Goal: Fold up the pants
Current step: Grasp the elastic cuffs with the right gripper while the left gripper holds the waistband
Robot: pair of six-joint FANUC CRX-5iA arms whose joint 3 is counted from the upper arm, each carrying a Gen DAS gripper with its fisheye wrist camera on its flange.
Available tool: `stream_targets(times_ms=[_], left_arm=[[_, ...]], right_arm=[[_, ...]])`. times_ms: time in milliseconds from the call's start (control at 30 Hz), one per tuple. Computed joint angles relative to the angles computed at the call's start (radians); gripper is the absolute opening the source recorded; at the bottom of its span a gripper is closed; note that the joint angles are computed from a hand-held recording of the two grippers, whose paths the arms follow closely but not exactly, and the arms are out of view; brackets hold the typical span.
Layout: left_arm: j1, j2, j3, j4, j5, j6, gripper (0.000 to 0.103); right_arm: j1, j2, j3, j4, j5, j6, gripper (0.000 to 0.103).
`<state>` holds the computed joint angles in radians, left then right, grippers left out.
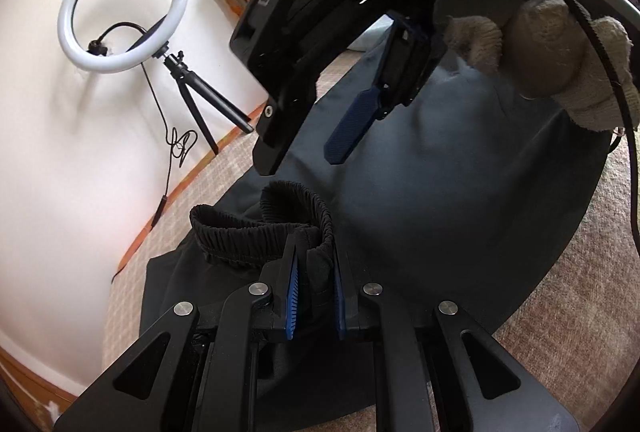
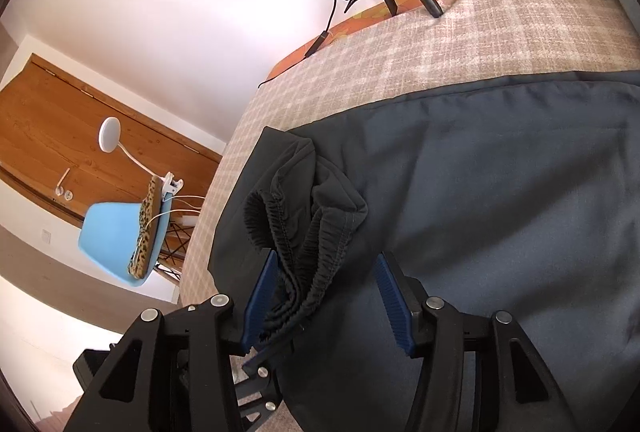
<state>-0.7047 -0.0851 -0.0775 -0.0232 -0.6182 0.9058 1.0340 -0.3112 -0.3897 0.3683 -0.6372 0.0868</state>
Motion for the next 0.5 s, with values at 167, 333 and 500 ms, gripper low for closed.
stream_targets(times_ms=[167, 333, 500], left_arm=[[-0.006, 0.004, 0.006, 0.026, -0.012, -0.017, 0.013], [0.011, 0.006, 0.012, 0.063, -0.022, -0.011, 0.019], [0.017, 0.010, 0.012, 0.062, 0.000, 0.011, 0.022]], right_arm=[[-0.026, 0.082, 0.089, -0.072, -0.089, 0.116, 0.018], [-0.020, 0.027, 0.001, 0.008, -0.045, 0.007, 0.007], [-0.014, -0.013, -0.011, 0.015, -0.089, -0.028, 0.042]])
